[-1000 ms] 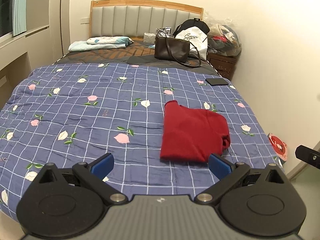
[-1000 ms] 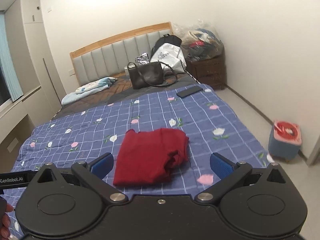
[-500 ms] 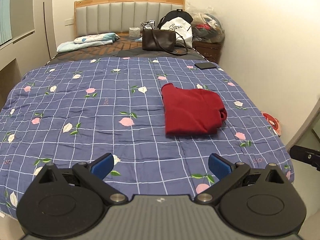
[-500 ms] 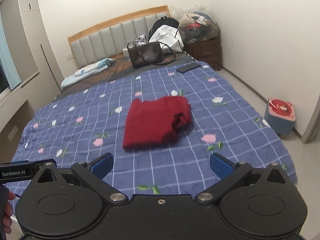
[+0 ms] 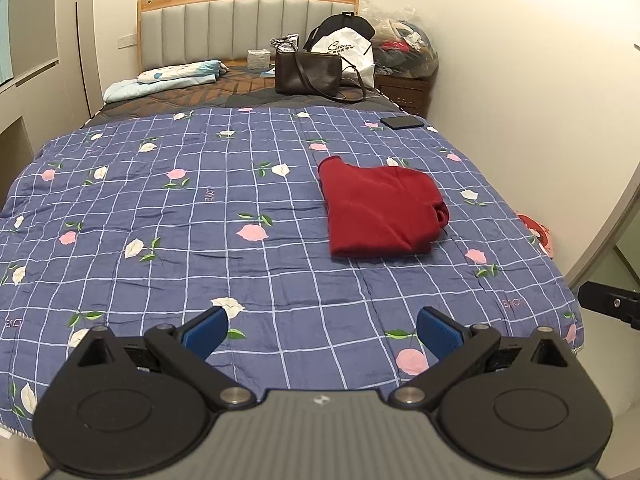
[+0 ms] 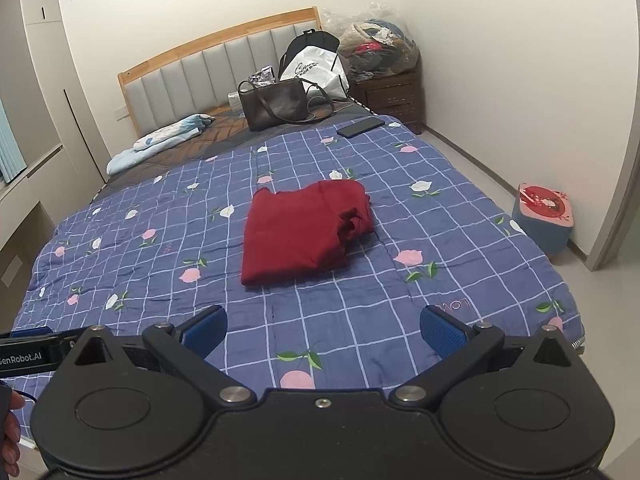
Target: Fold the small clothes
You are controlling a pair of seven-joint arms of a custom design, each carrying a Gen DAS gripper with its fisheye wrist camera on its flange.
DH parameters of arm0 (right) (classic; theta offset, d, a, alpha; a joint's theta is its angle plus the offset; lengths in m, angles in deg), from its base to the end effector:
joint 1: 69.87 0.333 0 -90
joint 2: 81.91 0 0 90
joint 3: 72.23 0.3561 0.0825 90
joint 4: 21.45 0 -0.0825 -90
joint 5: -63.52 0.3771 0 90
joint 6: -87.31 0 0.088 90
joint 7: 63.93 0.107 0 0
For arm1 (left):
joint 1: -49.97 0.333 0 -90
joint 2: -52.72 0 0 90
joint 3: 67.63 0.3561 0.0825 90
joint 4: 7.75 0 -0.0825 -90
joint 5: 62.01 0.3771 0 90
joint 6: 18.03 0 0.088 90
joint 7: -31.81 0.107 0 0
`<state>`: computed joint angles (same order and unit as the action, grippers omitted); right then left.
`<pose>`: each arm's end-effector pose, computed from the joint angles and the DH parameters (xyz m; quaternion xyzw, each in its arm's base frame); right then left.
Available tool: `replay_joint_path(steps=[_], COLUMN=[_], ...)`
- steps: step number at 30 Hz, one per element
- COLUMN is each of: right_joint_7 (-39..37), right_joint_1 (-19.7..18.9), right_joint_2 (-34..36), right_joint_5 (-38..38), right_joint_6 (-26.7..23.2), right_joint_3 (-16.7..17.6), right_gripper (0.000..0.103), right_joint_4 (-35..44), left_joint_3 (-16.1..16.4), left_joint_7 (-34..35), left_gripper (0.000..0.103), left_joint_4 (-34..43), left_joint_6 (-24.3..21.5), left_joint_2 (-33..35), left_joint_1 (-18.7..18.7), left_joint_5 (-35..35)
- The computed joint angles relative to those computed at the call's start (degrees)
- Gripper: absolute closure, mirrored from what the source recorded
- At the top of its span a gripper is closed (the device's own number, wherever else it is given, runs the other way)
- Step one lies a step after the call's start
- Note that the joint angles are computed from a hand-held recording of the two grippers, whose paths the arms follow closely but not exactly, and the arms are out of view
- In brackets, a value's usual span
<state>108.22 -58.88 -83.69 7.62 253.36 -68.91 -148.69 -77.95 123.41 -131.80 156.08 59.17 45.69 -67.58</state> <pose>0.5184 0.1835 0.4945 -0.5397 0.7383 -0.2468 0.3204 0.5827 -0.1404 0.4793 -0.5942 0.7127 -0.3104 0.2064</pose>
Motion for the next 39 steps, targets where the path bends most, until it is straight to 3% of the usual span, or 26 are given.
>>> replay_joint_path(steps=[39], right_joint_7=[-0.8], right_joint_1=[-0.8], right_joint_2=[-1.7], right_joint_5=[1.3], right_joint_6=[-0.6], right_joint_3=[1.3], right_gripper=[0.001], right_joint_4=[-1.7], left_joint_3=[0.1], left_joint_7=[1.7], left_gripper=[0.000], left_joint_4=[-1.5], left_joint_6=[-0.6], left_joint_2=[-1.5], left_joint_1=[-0.3], left_joint_5=[-1.4])
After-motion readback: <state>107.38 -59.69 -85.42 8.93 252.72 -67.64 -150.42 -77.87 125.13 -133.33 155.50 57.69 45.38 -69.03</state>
